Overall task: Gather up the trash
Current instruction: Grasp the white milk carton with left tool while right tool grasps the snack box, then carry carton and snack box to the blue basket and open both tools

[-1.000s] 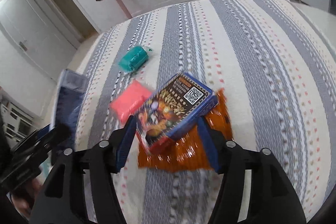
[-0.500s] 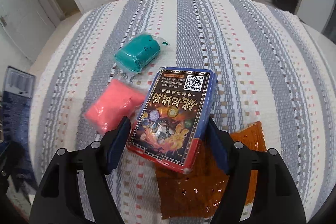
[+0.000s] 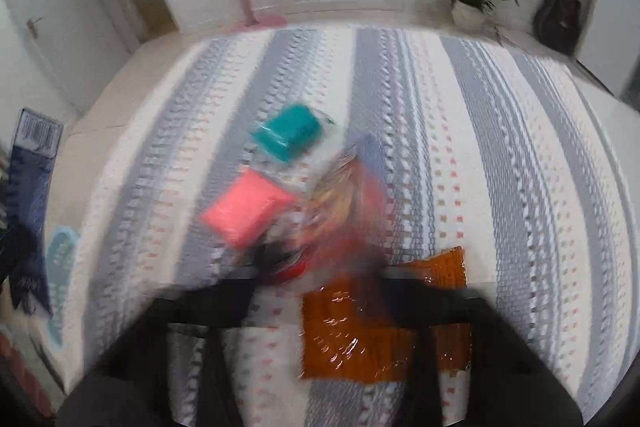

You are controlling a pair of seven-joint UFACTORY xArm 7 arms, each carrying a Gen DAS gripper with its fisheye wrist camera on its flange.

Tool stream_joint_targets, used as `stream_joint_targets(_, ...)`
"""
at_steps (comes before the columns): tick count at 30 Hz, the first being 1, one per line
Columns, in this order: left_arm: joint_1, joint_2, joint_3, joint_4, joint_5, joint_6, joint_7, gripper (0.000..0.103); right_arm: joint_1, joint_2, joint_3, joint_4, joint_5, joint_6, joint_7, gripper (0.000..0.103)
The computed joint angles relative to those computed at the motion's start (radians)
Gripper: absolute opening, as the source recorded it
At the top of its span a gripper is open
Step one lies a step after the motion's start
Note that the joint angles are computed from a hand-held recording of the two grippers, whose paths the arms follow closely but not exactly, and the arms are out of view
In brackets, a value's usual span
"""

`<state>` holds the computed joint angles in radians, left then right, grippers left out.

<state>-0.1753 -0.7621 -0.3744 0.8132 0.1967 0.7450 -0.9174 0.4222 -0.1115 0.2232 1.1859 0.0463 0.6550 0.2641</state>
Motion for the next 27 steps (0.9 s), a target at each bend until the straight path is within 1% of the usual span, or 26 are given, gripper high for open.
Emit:
stream_joint_targets(1, 0.001, -0.021, 0.002, -0.001, 0.003, -0.003, -0.004, 0.050, -0.035, -0.003, 0.045, 0.028, -0.039, 0.046, 0.020, 0.015)
stream_joint_targets(2, 0.006, -0.041, 0.002, -0.002, 0.007, -0.003, -0.009, 0.050, -0.027, 0.000, 0.052, 0.047, -0.091, 0.074, 0.054, 0.015)
stream_joint_targets(3, 0.011, -0.067, 0.005, -0.006, 0.008, -0.003, -0.015, 0.050, 0.007, 0.004, 0.028, 0.062, -0.102, 0.092, 0.050, 0.015)
stream_joint_targets(5, 0.011, -0.100, 0.013, -0.019, -0.003, -0.007, -0.017, 0.050, 0.018, 0.003, 0.018, 0.066, -0.043, 0.104, 0.017, 0.015)
stream_joint_targets(7, 0.015, -0.122, 0.016, -0.030, -0.014, 0.002, -0.019, 0.050, 0.021, -0.020, 0.011, 0.038, -0.010, 0.075, -0.002, 0.015)
stream_joint_targets(11, 0.024, -0.133, 0.012, -0.019, -0.013, 0.036, 0.009, 0.050, 0.029, -0.072, 0.019, -0.013, 0.003, 0.017, -0.004, 0.015)
stream_joint_targets(13, 0.028, -0.144, 0.010, -0.014, -0.013, 0.053, 0.020, 0.050, 0.032, -0.089, 0.036, -0.013, -0.020, -0.004, 0.014, 0.015)
stream_joint_targets(15, 0.038, -0.170, 0.016, -0.014, -0.010, 0.077, 0.027, 0.050, 0.051, -0.113, 0.049, -0.010, -0.015, -0.018, 0.010, 0.015)
stream_joint_targets(17, 0.046, -0.216, 0.031, -0.023, -0.015, 0.105, 0.031, 0.050, 0.069, -0.116, 0.075, 0.025, -0.029, -0.016, 0.015, 0.015)
stream_joint_targets(18, 0.054, -0.245, 0.040, -0.022, -0.016, 0.132, 0.033, 0.050, 0.079, -0.115, 0.085, 0.044, -0.035, -0.012, 0.015, 0.015)
stream_joint_targets(22, 0.099, -0.400, 0.081, -0.013, -0.010, 0.284, 0.062, 0.050, 0.147, -0.086, 0.135, 0.144, -0.028, -0.016, -0.004, 0.015)
stream_joint_targets(23, 0.110, -0.433, 0.094, -0.013, -0.013, 0.314, 0.071, 0.050, 0.167, -0.068, 0.152, 0.173, -0.030, -0.018, -0.001, 0.015)
stream_joint_targets(25, 0.135, -0.538, 0.130, -0.025, -0.012, 0.411, 0.096, 0.050, 0.201, -0.024, 0.184, 0.227, -0.055, -0.016, 0.018, 0.015)
stream_joint_targets(27, 0.159, -0.618, 0.159, -0.040, -0.014, 0.492, 0.126, 0.050, 0.248, 0.037, 0.203, 0.281, -0.052, -0.017, 0.021, 0.015)
